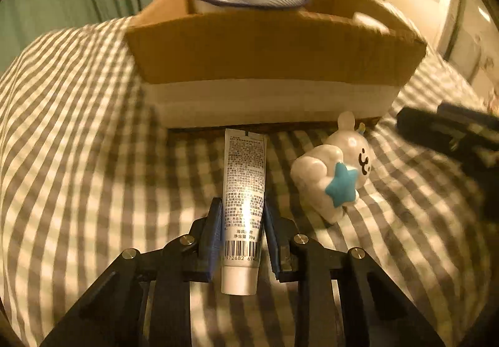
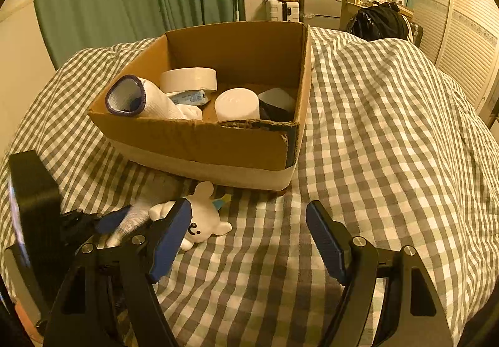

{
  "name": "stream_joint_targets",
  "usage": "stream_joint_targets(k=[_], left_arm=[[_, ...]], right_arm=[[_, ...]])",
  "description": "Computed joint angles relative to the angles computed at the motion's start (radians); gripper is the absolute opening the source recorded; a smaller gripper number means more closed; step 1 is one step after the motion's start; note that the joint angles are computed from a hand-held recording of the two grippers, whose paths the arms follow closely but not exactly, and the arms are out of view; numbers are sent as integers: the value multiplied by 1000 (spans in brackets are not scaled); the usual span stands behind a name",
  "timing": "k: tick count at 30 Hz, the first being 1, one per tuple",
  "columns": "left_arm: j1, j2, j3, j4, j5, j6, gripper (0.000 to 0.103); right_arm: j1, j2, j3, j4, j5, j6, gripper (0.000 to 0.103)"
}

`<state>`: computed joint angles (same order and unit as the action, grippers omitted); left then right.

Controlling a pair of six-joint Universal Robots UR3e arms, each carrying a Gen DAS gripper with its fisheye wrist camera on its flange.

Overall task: Organize objects
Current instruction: 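Grasp the white toothpaste tube with the left tool while the right tool grasps the bear figurine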

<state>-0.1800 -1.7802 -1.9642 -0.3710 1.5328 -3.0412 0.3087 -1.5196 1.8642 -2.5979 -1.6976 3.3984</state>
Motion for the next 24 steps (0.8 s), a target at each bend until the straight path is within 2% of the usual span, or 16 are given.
stream_joint_targets(k=[7,8,10,11,19,22,24], left_arm=[[56,99,-40,-34,39,-49,26],[44,100,-42,-29,60,-65,26],[9,85,-38,5,179,-81,26],[-4,72,-22,5,207,-86,26],[92,107,-35,-33,87,-74,26],[87,186,-130,-19,82,-84,26],[73,182,-112,-34,89,-96,26]], right_arm=[[17,31,-12,-17,24,-1,89],[20,42,-21,-13,31,-4,89],[33,66,-39,-6,36,-9,89],[42,83,-53,-1,32,-11,89],[97,208,-142,16,4,-13,89],[105,246,-176,44,7,-17,89],[107,271,-202,62,6,-21,89]])
